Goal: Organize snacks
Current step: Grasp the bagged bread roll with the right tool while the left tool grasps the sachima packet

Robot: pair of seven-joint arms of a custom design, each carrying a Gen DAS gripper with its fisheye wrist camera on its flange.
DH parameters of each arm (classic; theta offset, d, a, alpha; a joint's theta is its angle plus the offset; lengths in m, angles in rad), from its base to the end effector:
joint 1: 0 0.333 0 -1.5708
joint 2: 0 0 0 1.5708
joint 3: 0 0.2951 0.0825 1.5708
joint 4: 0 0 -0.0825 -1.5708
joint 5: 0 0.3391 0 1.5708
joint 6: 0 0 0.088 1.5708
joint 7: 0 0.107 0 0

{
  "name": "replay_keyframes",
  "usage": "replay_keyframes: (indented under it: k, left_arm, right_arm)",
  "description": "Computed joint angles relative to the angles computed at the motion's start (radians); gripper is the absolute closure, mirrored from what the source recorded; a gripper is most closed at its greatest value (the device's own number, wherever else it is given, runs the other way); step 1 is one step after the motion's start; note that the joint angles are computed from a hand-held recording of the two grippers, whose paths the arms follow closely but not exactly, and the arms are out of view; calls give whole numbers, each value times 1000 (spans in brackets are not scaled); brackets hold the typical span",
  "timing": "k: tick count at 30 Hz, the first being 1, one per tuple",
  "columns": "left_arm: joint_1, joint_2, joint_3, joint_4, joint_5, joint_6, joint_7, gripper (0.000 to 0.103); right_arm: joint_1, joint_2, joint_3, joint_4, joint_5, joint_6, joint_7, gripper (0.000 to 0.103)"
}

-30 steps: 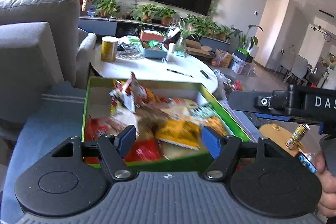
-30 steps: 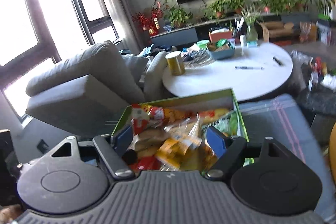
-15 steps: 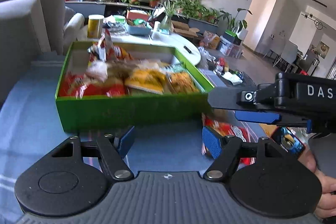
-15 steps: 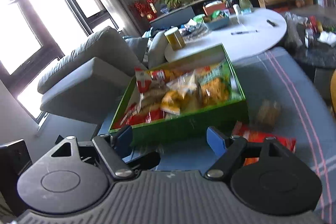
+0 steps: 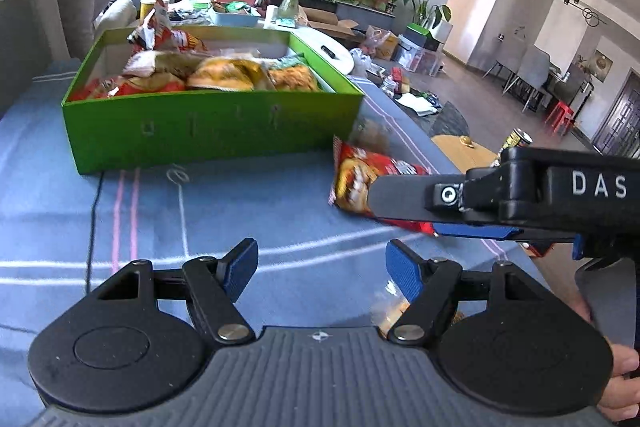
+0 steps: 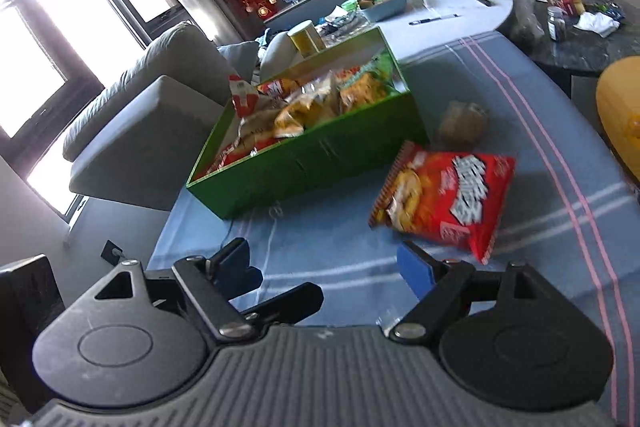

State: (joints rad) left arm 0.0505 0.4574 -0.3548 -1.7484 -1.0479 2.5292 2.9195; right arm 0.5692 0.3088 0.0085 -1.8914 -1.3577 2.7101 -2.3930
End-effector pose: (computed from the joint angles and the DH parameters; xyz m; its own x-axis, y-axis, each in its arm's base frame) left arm 0.6205 -0.1576 0.3631 -0.7630 -0.5864 0.2721 -0.5573 0.3834 -0.7365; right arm 0.4871 0.3582 0.3834 -0.3293 -0.8175 -0.4725 -0.5111 0.5751 -0.6388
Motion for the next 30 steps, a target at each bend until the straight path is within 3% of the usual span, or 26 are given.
replay_keyframes:
  k: [13,17,21,25,30]
  left_arm:
    - [-17,-22,-6,-76,-33,65,87,31]
    - [-20,-48,-22,-115,-97,123,181,30]
    - [-53,-61,-11,-129,-91,185,155,29]
    - [-63,-83,-28,-160,-120,227,195,29]
    - [-79,-97,-28,-177,-135,226,239,29]
  right_arm:
    - [15,-91,57,-153,-28,-90,136,8]
    - [19,-134,83,-214,-59,-140,223,8]
    - [16,-179,113,-275,-89,-169,287,8]
    - [14,-201,142,-304,-78,-185,201,8]
    - [30,-158,162,-264,-19,-198,-3,8]
